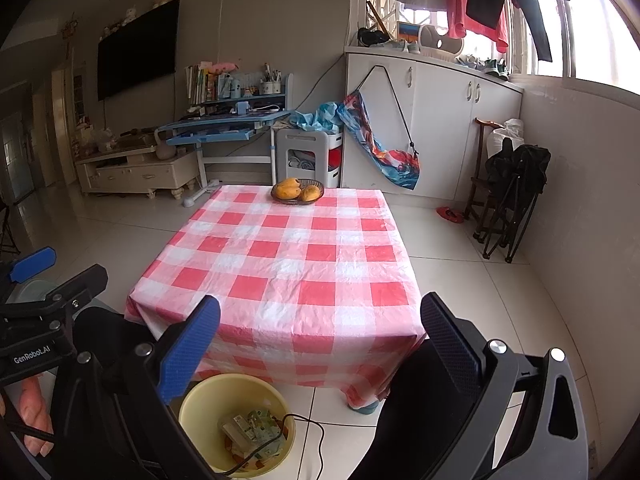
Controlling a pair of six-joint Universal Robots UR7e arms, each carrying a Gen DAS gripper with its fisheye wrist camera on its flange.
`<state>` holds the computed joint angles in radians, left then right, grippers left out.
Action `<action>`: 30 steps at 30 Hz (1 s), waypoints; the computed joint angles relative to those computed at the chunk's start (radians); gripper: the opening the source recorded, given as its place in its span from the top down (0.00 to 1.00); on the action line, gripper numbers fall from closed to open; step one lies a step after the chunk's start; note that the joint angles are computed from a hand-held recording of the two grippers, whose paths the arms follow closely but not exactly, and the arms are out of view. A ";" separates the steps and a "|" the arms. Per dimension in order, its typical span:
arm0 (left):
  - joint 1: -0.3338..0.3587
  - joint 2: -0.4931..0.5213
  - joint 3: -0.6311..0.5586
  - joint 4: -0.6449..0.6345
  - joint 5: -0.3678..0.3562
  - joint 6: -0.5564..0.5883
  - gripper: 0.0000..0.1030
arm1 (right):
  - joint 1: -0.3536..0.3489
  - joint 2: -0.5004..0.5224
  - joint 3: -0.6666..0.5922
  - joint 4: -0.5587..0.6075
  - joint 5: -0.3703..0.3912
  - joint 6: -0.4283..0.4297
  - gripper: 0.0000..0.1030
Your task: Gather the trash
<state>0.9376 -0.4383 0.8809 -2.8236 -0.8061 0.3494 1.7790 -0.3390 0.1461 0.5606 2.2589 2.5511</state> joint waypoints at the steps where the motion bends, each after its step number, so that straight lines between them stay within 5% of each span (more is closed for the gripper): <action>1: 0.000 0.000 0.000 0.000 0.001 -0.001 0.07 | 0.000 0.002 -0.004 0.002 0.001 0.000 0.07; 30: 0.006 0.037 -0.067 0.013 0.062 0.003 0.07 | 0.009 0.031 -0.053 0.031 0.006 -0.002 0.07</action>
<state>0.9432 -0.4008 0.8136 -2.8103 -0.7444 0.3529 1.7879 -0.3080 0.0928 0.5916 2.2644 2.5488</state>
